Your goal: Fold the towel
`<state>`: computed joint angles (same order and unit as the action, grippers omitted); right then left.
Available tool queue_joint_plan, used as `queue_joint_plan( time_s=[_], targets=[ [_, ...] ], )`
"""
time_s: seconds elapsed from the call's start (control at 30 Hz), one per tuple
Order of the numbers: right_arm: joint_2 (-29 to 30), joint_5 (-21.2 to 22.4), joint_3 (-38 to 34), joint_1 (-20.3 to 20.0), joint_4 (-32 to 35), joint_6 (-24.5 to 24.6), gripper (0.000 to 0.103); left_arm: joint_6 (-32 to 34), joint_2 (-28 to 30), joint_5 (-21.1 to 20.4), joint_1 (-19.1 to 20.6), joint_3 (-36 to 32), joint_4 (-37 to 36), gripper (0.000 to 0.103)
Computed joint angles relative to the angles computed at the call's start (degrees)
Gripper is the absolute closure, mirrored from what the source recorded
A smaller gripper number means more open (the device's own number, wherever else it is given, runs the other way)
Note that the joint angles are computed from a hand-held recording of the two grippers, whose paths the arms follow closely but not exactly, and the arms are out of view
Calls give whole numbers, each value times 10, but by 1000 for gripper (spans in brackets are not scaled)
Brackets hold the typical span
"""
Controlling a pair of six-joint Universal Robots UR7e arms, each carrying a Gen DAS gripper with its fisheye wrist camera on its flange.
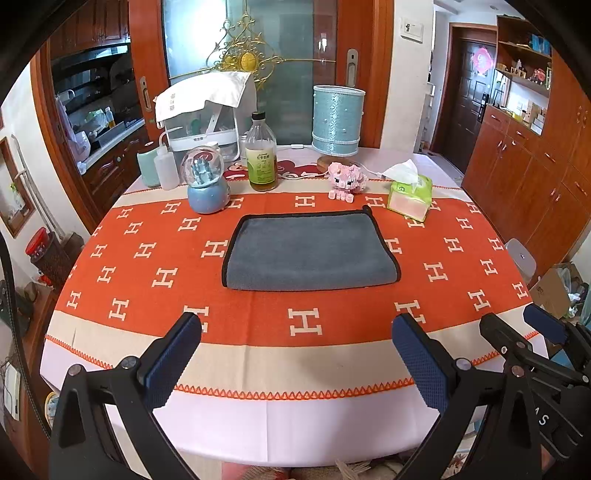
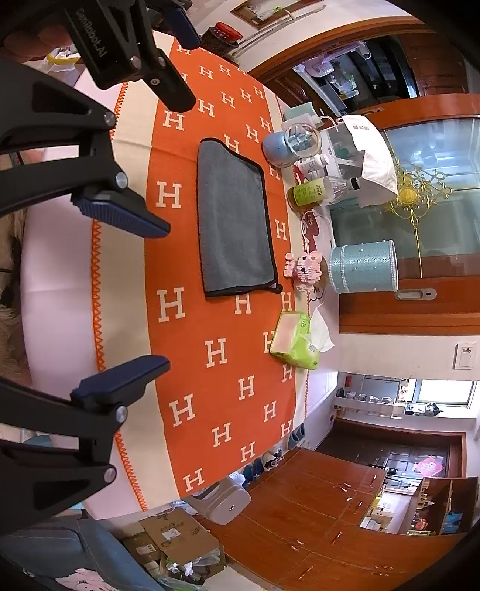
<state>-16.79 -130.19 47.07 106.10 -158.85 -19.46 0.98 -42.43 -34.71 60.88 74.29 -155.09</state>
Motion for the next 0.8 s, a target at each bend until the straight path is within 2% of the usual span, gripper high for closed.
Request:
queue_joint_plan(
  time_s=[0.8],
  targets=[
    [3,1,-5,2,7,2,37,1,-1,-3,2,-2,5,1]
  ],
)
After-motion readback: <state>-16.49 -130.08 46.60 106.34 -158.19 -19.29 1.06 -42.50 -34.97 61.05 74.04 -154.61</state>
